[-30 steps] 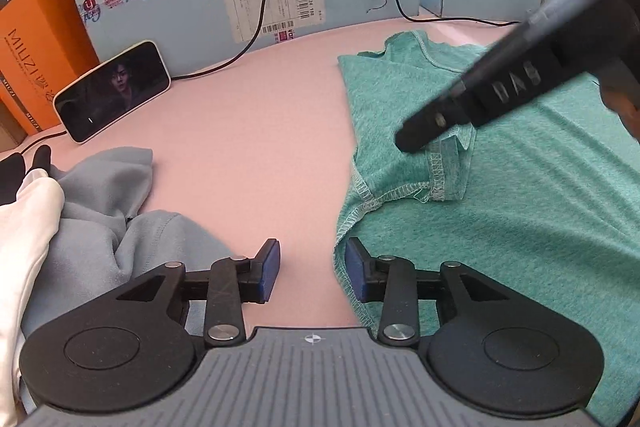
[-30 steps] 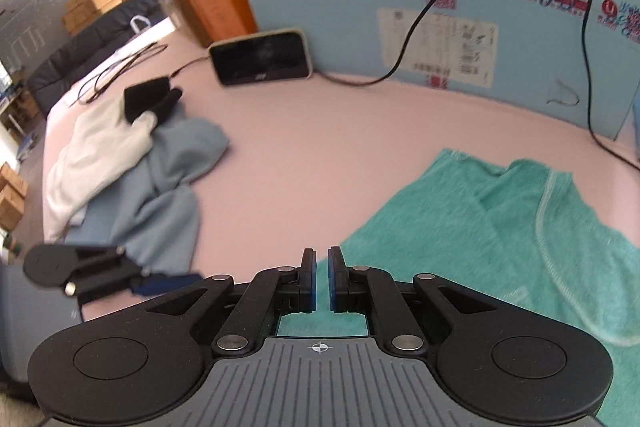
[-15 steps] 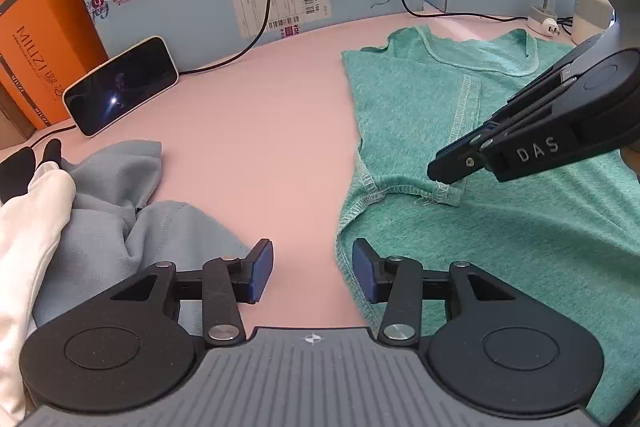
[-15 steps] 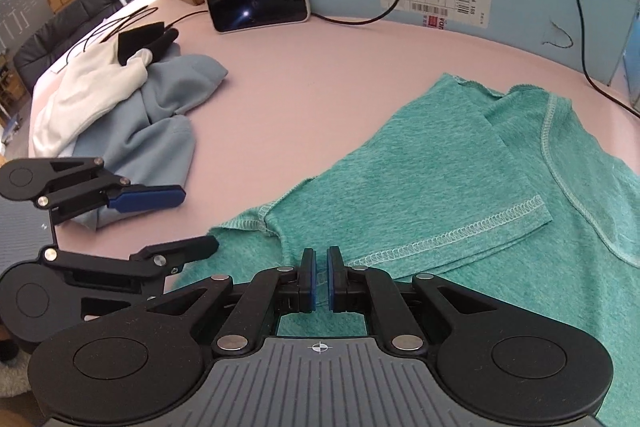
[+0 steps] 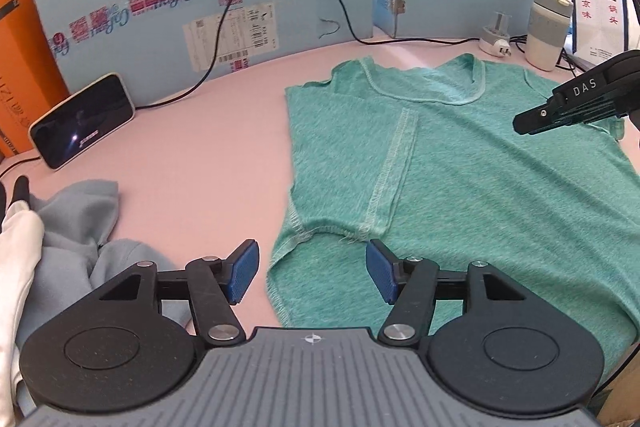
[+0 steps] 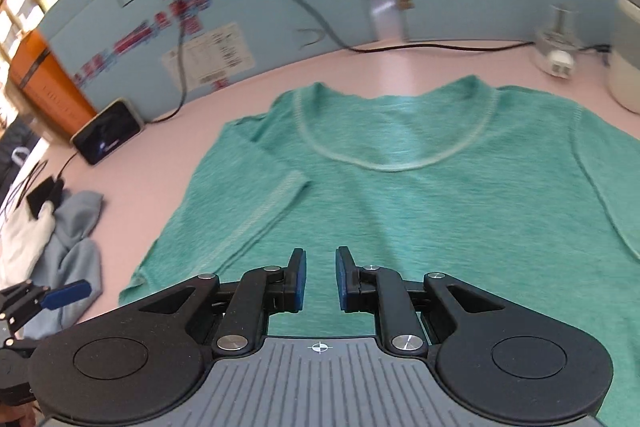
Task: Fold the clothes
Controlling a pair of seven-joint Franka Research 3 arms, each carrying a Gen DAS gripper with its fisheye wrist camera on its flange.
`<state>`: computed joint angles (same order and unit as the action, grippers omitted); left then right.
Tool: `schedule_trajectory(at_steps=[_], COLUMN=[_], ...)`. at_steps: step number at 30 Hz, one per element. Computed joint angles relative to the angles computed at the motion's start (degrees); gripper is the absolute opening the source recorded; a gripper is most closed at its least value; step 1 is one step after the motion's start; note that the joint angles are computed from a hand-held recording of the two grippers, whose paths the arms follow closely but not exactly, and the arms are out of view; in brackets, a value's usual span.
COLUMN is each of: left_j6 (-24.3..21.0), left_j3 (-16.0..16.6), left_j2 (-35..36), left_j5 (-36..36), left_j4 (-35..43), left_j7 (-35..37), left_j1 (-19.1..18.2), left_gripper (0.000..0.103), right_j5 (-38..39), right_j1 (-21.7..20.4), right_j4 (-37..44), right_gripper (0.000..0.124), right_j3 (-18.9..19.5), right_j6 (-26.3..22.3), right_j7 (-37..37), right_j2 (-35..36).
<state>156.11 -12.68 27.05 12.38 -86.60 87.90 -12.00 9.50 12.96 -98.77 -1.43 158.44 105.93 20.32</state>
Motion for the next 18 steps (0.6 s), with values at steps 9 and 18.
schedule_trajectory(at_steps=[9, 18], left_j6=[-3.9, -12.5], left_j3=[-4.4, -5.6], left_j2=[7.4, 16.6], left_j5=[-4.4, -7.7], left_j4=[11.2, 27.1], left_j7=[8.7, 15.4], left_j1=[-1.5, -6.8], left_gripper=[0.077, 0.084], right_j5=[-21.2, -36.3], right_j1=[3.2, -2.3], right_j4=[-18.1, -26.1], right_gripper=[0.017, 0.038], right_j3=[-12.5, -11.1], right_j6=[3.9, 0.7], right_j7=[32.8, 47.3], right_j2=[-12.3, -19.8])
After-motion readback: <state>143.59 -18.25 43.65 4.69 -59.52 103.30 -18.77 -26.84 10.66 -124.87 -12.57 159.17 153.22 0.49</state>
